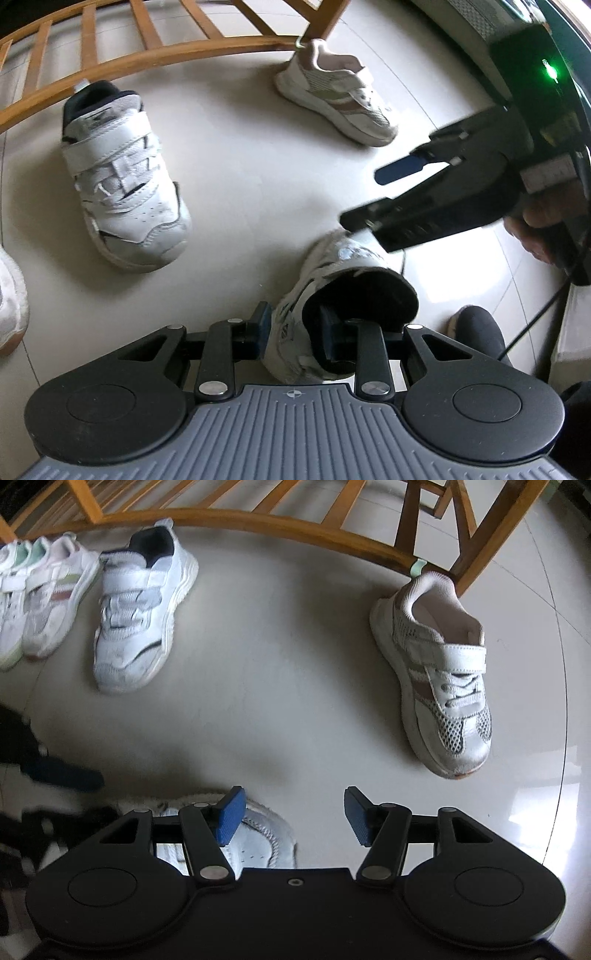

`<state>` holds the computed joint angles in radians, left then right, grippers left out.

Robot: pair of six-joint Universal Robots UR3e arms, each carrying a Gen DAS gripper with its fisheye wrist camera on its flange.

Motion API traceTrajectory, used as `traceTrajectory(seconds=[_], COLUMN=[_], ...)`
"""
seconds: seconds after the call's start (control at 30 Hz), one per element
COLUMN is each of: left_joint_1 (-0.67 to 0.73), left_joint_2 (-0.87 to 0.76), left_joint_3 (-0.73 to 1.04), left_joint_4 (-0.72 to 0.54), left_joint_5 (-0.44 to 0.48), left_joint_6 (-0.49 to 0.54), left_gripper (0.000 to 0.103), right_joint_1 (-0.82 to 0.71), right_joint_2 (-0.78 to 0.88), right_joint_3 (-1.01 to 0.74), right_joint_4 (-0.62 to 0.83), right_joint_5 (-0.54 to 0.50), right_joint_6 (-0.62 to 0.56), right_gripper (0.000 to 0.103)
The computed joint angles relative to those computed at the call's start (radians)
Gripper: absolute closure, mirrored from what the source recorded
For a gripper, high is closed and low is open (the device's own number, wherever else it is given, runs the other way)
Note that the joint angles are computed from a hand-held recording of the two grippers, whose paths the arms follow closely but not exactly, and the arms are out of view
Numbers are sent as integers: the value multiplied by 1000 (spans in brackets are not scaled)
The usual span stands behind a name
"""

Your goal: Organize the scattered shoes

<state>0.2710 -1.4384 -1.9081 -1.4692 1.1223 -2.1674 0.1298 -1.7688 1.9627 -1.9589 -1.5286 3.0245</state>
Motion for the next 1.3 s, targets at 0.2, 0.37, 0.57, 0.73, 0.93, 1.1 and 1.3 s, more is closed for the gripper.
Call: traceTrajectory(seconds=[0.2, 0.37, 0.57, 0.73, 0.93, 1.1, 1.3], left_joint_1=[-1, -8, -8, -7, 15, 16, 17], left_joint_2=[-10, -23, -14, -14, -8, -8, -1], left_joint_3=[5, -2, -10, -4, 5, 6, -1], left_joint_4=[21, 62, 73, 64, 25, 24, 25], left_joint_5=[3, 15, 20, 24, 24, 22, 21], left_joint_6=[-17, -45, -41, -28, -2, -4, -4], left_gripper=[74, 74, 71, 71, 72, 72, 72], right_joint_1=[-18, 14, 73, 102, 53, 32, 78], right_joint_2=[-38, -63, -73, -70, -103, -141, -104], right_joint_3=[21, 32, 37, 28, 11, -12, -23], right_joint_4=[49, 77, 90, 92, 155, 215, 220], right_joint_5=[19, 13, 6, 0, 67, 153, 212], right_joint_6=[-47, -87, -146, -173, -217, -305, -416], right_gripper=[39, 35, 35, 35, 26, 23, 22])
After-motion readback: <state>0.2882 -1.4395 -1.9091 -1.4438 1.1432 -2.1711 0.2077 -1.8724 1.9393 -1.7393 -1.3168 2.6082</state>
